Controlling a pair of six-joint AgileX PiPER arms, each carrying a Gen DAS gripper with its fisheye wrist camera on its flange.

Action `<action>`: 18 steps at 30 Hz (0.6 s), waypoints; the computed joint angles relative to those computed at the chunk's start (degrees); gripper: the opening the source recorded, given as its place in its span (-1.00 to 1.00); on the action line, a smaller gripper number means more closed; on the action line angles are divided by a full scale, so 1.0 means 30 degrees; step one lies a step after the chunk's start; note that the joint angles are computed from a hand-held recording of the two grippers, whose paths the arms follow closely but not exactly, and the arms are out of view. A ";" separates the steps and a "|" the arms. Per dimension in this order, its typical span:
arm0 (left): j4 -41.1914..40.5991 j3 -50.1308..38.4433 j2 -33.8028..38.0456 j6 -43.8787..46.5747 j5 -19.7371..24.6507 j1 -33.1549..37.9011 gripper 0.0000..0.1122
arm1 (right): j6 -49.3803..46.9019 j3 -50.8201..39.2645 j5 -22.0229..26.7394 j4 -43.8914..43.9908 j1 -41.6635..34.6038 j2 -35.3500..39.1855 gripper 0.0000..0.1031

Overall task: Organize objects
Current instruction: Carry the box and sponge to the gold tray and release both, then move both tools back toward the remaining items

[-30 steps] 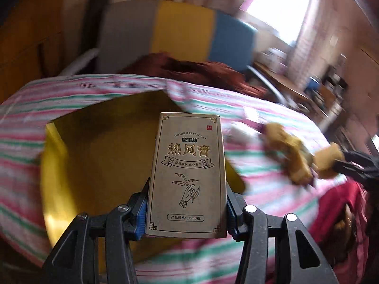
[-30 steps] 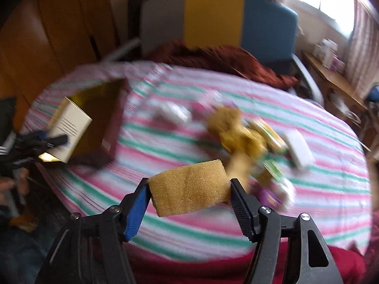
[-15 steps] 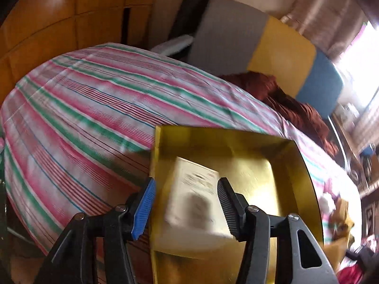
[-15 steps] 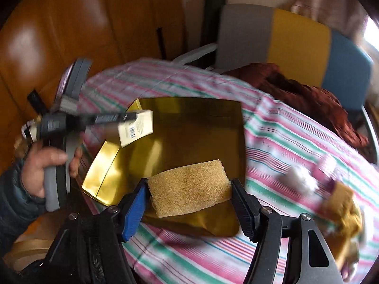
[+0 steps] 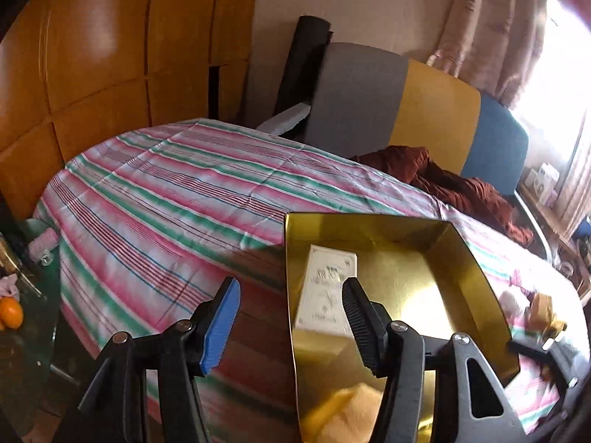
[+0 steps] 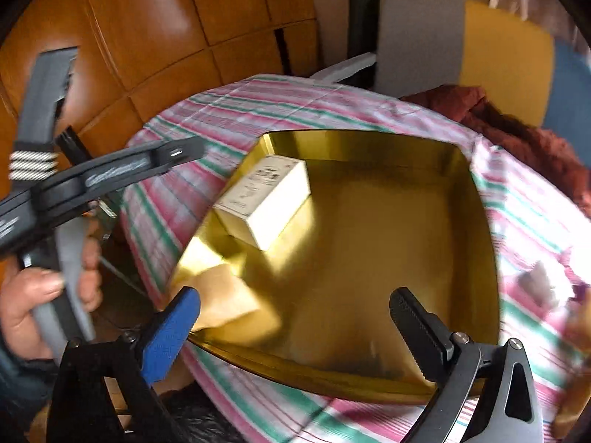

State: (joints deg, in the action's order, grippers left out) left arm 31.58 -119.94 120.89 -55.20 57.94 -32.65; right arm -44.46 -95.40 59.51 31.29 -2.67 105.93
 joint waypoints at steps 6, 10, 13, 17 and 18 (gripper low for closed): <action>0.1695 0.0585 -0.0315 -0.1023 0.0926 -0.1519 0.04 | -0.0232 0.5204 -0.7673 -0.2772 0.1028 -0.3823 0.99; 0.2687 -0.0079 0.0022 -0.1011 0.2111 -0.2401 0.04 | 0.1626 0.8089 -1.3014 -0.5200 0.1728 -0.5605 0.99; 0.2646 -0.0074 0.0019 -0.0910 0.2291 -0.2699 0.04 | 0.0532 0.7207 -1.1213 -0.3534 0.1105 -0.5034 1.00; 0.2814 -0.0141 0.0104 -0.0663 0.2737 -0.3120 0.04 | -0.1765 0.6597 -0.9116 0.0162 -0.0381 -0.4719 0.99; 0.2785 -0.0129 0.0085 -0.0600 0.2726 -0.3201 0.04 | -0.1737 0.6561 -0.9119 0.0098 -0.0442 -0.4648 0.98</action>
